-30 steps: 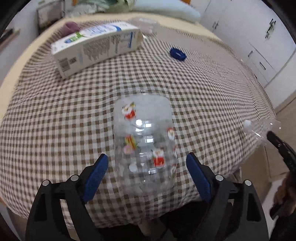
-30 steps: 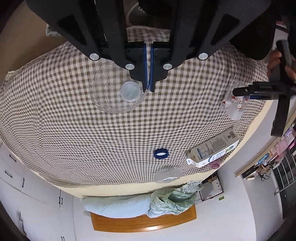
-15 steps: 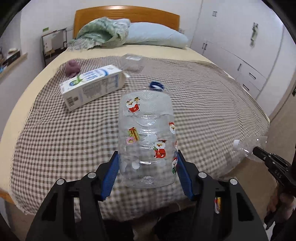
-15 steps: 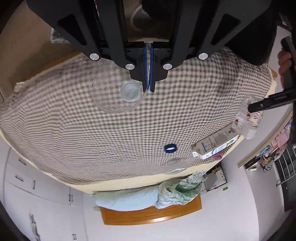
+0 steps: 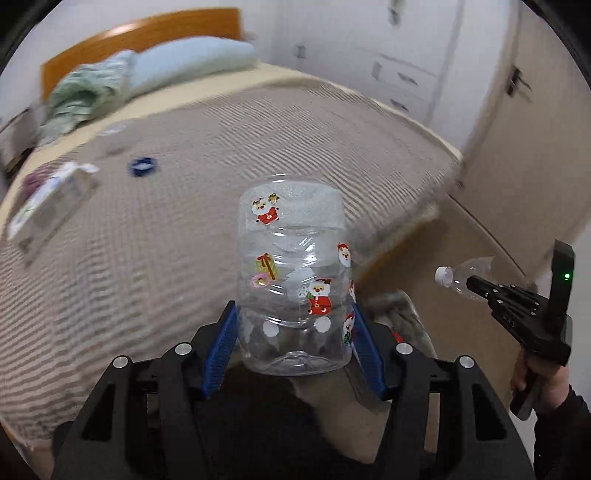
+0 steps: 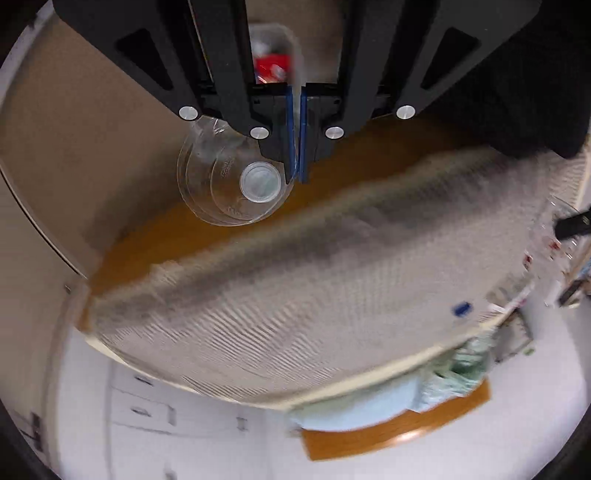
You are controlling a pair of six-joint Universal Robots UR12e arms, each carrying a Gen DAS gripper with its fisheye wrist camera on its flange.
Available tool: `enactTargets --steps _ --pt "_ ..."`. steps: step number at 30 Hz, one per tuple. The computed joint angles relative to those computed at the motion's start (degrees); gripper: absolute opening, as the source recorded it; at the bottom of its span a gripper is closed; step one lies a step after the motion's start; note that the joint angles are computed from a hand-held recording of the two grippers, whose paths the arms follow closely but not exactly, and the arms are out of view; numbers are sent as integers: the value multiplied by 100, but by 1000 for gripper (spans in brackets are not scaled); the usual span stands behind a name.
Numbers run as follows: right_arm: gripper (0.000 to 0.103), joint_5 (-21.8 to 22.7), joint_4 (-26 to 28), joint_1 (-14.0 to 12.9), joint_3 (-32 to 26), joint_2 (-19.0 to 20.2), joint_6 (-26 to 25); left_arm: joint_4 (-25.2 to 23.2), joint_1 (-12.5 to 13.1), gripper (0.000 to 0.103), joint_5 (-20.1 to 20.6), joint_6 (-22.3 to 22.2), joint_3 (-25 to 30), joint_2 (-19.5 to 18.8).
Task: Collect trash
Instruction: 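Carry the bottle and clear cup to the wastebasket and open both grippers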
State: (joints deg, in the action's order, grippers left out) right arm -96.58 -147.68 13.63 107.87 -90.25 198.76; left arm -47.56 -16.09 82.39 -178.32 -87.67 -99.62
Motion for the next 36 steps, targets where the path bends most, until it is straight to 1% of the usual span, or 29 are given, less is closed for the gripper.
enactTargets --steps 1,5,7,10,13,15,18,20,21,22,23,24,25,26,27,28,29,30,32,33,34,35,36 --pt "2 7 63 -58 104 -69 54 -192 -95 57 -52 69 93 -93" --pt "2 54 371 -279 556 -372 383 -523 -393 58 -68 263 311 -333" --pt "2 109 469 -365 723 -488 520 -741 -468 58 -212 303 450 -472" --pt "2 163 578 -464 930 -597 648 -1256 -573 58 -326 337 745 -741" --pt "2 151 639 -531 1117 -670 751 -1928 -672 58 -370 375 1128 -1077" --pt "2 256 637 -631 1250 -715 880 -2456 -750 58 -443 393 1405 -1317" --pt "2 447 622 -735 1358 -723 1002 -3267 -857 58 -698 535 1826 -1702" --pt "2 486 626 -749 1384 -710 971 -3882 -912 58 -846 587 2156 -2050" --pt "2 510 632 -752 1387 -697 953 -4134 -937 58 -831 580 2316 -2204" --pt "2 535 635 -760 1400 -695 938 -4618 -964 58 -817 578 2583 -2440" --pt "2 569 645 -769 1408 -688 921 -4861 -947 58 -1037 464 2723 -2611" --pt "2 582 660 -772 1402 -680 916 -4864 -967 59 -1029 426 2884 -2755" --pt "2 594 685 -777 1404 -673 916 -4630 -1039 59 -783 478 2908 -2830" --pt "2 609 700 -790 1416 -675 915 -4585 -1065 60 -670 512 2951 -2901" --pt "2 624 708 -793 1416 -655 924 -4617 -1070 61 -718 520 3029 -3004" --pt "2 642 723 -797 1415 -640 932 -4753 -1044 74 -923 488 3140 -3146" --pt "2 665 740 -800 1410 -617 938 -4889 -1025 84 -1055 356 3264 -3298" --pt "2 679 760 -800 1392 -586 937 -4834 -1019 92 -1035 200 3264 -3342" --pt "2 725 801 -788 1367 -543 921 -4353 -969 92 -970 -275 3005 -3276" --pt "2 754 818 -786 1355 -521 907 -4218 -927 92 -1035 -373 2888 -3227" --pt "2 793 838 -779 1345 -497 885 -4111 -869 92 -1214 -382 2773 -3178" --pt "2 838 857 -771 1340 -462 844 -4006 -801 92 -1381 -287 2625 -3103" --pt "2 867 912 -756 1324 -412 798 -3923 -752 92 -1447 -212 2492 -3031"
